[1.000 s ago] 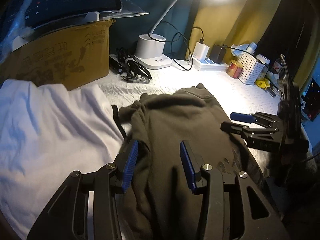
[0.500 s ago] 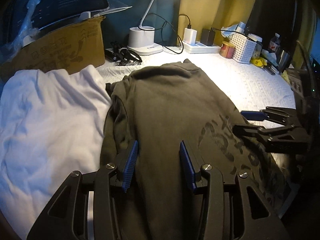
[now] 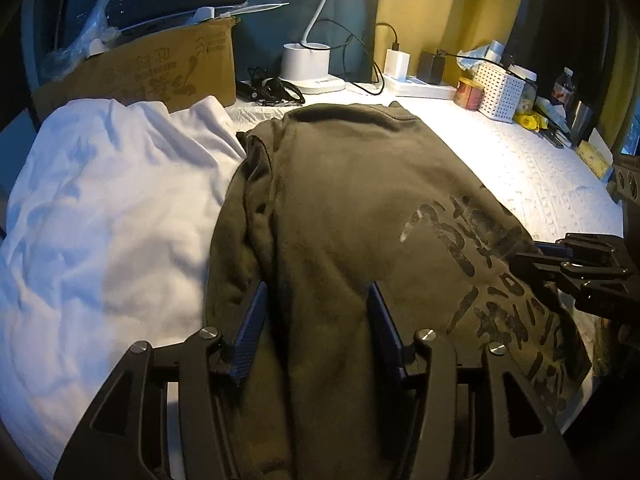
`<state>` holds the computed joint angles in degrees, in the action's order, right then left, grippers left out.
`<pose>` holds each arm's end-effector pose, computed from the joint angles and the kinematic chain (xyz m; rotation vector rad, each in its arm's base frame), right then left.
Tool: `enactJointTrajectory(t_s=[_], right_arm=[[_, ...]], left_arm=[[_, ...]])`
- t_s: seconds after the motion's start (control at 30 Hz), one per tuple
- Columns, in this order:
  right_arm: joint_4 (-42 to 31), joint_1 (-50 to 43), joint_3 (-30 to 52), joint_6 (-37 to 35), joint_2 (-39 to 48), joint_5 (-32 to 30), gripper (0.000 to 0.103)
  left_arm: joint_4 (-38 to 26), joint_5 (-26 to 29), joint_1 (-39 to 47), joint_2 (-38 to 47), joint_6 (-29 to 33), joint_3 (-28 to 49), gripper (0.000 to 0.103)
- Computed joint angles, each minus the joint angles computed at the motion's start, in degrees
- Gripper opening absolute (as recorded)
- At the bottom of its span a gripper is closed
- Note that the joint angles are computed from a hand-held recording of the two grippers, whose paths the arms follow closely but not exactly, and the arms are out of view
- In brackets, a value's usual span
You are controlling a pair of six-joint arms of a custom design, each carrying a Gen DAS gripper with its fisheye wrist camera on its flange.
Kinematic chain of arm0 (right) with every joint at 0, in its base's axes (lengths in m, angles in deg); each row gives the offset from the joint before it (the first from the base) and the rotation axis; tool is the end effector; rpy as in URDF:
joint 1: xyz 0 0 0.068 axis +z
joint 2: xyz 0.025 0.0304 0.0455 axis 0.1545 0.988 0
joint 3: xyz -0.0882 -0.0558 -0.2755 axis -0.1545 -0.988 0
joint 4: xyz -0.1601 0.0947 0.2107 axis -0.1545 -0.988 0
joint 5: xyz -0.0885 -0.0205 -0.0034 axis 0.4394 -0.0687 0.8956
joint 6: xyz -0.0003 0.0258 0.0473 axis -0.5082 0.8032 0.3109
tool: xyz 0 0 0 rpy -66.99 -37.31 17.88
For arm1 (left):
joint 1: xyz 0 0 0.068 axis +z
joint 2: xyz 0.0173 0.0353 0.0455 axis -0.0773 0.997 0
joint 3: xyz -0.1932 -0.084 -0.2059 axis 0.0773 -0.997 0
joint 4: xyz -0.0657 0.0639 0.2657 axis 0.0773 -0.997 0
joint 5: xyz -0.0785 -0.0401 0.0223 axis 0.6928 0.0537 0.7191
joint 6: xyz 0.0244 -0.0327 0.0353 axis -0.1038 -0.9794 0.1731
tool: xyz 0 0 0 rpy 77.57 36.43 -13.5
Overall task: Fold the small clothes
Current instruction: 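Pinch and press the folded shirt flat with both tools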
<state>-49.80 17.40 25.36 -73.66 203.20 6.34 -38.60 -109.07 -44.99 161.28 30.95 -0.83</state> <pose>0.4014 0.0829 0.0342 -1.2318 2.2652 0.7722 0.2604 -0.1971 0.0444 -0.4256 2.3902 0.1034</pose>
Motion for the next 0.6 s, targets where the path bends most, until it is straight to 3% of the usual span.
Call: enactJointTrajectory(t_s=[0.3, 0.53, 0.6], right_arm=[[0.55, -1.46, -3.2, -1.87, -1.54, -0.96, 0.022], [-3.85, -3.66, -2.98, -6.64, -1.75, -1.52, 0.022], [-5.35, -4.68, -2.86, -8.39, -1.76, -1.63, 0.022]], left_arm=[[-4.76, -2.26, -3.32, -1.13, -0.48, 1.6, 0.053], [-6.71, -4.39, -6.11, 0.66, -6.23, 4.15, 0.053], [-7.9, -4.83, -7.05, 1.61, -7.12, 5.61, 0.059]])
